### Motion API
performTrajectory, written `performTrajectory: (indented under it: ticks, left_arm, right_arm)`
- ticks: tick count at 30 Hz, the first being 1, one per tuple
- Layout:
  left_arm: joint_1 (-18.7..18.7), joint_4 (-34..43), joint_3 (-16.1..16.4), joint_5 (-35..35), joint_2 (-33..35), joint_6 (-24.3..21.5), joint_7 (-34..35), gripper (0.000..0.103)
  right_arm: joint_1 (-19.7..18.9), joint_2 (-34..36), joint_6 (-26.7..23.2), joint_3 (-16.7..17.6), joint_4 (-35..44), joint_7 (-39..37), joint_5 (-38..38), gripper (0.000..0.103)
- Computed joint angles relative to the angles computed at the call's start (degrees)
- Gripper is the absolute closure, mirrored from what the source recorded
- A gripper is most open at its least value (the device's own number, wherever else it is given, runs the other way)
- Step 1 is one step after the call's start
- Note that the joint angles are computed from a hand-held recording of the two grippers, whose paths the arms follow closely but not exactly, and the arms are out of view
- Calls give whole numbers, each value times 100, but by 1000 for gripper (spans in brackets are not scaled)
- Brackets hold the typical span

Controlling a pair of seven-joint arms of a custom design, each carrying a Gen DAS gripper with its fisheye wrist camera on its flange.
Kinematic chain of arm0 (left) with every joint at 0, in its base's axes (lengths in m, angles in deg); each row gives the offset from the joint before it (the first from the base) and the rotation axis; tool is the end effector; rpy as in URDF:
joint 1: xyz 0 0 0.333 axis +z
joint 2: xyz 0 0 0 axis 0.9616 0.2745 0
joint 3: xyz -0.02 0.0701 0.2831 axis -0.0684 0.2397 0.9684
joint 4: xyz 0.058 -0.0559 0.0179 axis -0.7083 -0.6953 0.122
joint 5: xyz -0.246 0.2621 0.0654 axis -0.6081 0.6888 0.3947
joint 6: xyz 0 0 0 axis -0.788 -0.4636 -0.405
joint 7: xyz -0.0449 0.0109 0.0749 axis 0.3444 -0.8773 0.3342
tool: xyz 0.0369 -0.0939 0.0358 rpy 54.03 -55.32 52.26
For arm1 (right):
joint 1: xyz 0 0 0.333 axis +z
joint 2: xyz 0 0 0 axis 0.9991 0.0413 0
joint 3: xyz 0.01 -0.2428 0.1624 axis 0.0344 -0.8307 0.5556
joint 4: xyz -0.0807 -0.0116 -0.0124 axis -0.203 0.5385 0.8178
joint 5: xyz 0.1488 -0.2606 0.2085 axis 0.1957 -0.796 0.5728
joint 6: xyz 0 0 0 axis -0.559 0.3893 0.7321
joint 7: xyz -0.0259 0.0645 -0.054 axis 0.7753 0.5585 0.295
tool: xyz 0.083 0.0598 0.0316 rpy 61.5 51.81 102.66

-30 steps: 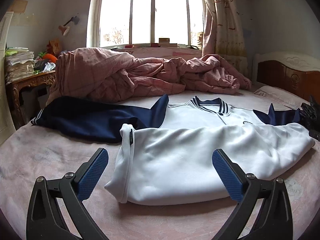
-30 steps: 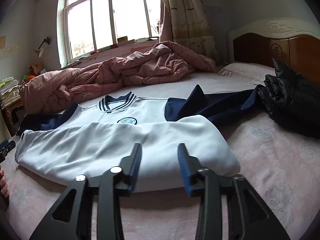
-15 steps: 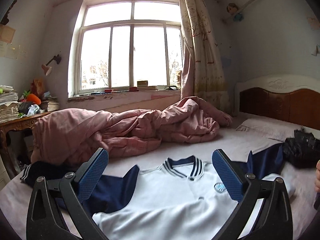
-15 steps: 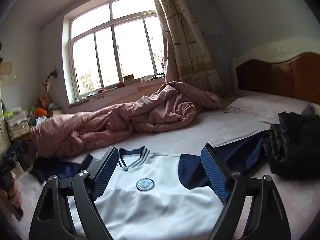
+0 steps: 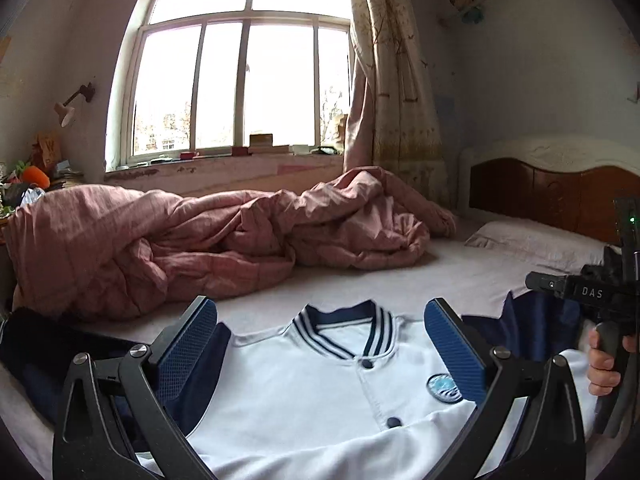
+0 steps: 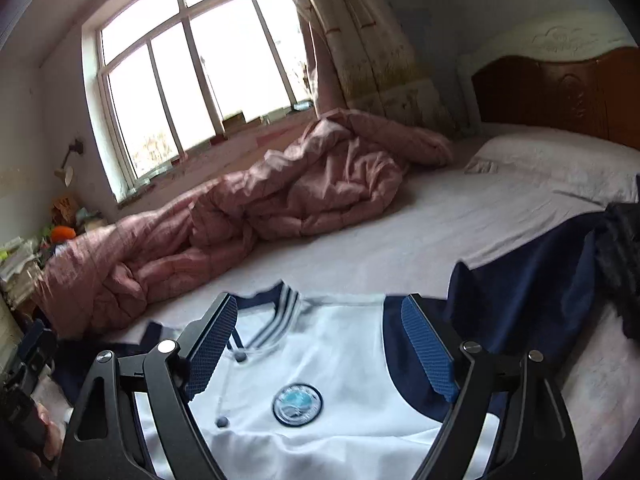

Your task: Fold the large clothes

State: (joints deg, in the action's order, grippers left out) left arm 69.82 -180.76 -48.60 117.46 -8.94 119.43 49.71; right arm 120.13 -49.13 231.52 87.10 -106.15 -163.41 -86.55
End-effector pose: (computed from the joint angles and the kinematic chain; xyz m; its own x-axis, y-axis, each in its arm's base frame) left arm 0.3849 -0.2578 0.5893 -0.1063 -0.9943 0.0018 -0.2368 0.0235 -0.9713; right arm 0.4656 0.4073 0.5849 0.0230 -0.9613 -0.2746 -0.4564 0.2343 -0.8584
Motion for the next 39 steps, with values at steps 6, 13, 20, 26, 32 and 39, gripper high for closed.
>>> performTrajectory:
  ticks: [6,13,20,26,32,39]
  left_arm:
    - [-49,-7,37,-231,772,-555,109,0]
    - [-170,-136,380,-823,876,-323,296,0]
    - [-192,-75,357,-1122,959,-383,652,0]
    - [-61,-19,306,-167,893,150,-11,0]
    - [-116,-20,352,-97,873,119,-54,0]
    - [-130,-8,350,-34,879,77,-95,0]
  right_arm:
    - [-134,329,93,-125,63,-1432,1008,17]
    - [-463,-336,-932,-216,-462,-874,1023,17]
    - [-1061,-550,-2053,-316,-710,-797,1781,27]
    - [-1471,-601,-1348,-413,-1397,-26,1691,47]
    - [-1730,-854,-218,-432,-1945,798,1008,98]
    - [-1514,-761,281,-210,-1501,613,-173,99]
